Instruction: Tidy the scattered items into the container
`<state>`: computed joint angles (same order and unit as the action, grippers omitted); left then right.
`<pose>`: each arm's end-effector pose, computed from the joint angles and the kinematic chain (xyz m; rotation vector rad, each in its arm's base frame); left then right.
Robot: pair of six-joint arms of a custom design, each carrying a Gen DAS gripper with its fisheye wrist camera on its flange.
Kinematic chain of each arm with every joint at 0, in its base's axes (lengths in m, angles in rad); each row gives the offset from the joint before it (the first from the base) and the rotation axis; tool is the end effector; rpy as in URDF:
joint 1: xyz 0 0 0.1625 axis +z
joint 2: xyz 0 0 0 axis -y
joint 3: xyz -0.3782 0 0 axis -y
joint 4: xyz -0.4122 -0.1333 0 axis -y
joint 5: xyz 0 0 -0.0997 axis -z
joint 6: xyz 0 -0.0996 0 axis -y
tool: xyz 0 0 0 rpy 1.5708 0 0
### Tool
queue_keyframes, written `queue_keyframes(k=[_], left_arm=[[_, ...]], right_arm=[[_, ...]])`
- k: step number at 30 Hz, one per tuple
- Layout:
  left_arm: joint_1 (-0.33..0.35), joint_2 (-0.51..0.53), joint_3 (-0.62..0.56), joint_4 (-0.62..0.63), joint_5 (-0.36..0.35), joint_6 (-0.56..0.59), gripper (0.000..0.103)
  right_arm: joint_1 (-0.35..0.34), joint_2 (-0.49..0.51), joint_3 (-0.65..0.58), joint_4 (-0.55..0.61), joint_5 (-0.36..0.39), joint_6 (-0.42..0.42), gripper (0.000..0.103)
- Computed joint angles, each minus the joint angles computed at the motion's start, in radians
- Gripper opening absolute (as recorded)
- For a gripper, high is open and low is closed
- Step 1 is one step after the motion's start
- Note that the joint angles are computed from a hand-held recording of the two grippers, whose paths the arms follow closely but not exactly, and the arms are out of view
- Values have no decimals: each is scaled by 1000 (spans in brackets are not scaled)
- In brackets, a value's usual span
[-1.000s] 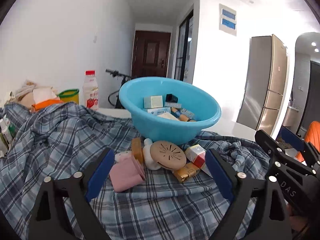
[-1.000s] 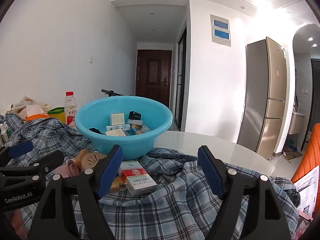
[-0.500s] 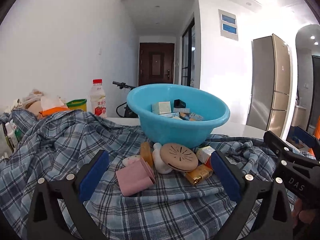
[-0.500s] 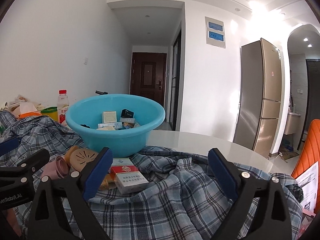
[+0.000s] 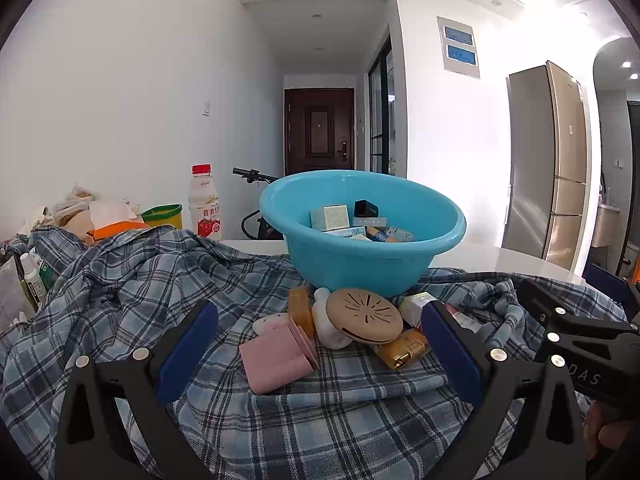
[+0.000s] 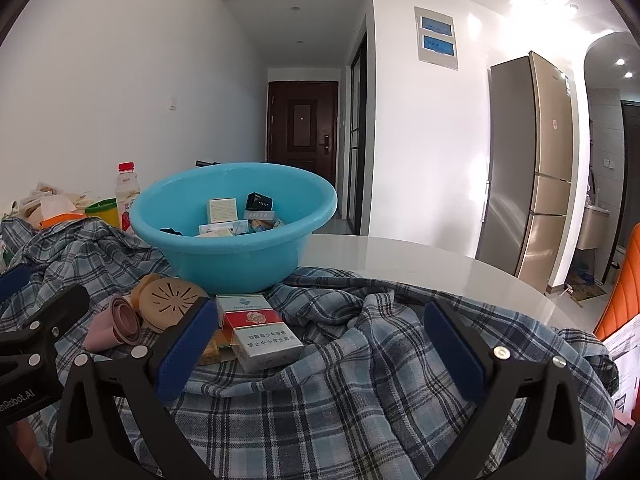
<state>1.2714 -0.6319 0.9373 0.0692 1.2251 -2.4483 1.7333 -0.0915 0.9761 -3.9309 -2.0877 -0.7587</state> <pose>-0.0613 -0.7650 0.1349 0.8246 2.0768 -1.4068 0.2016 -0.7102 -0.0308 0.4204 -1.8387 1.4511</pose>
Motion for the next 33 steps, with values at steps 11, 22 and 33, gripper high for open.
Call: queue_keyframes(k=[11, 22, 33], left_arm=[[-1, -3, 10, -7, 4, 3, 103], [-1, -4, 12, -7, 3, 4, 103], [-1, -5, 14, -10, 2, 3, 103]], right_arm=[[-1, -4, 10, -11, 7, 11, 103], [-2, -5, 11, -10, 7, 11, 103], [-2, -5, 10, -11, 7, 12, 103]])
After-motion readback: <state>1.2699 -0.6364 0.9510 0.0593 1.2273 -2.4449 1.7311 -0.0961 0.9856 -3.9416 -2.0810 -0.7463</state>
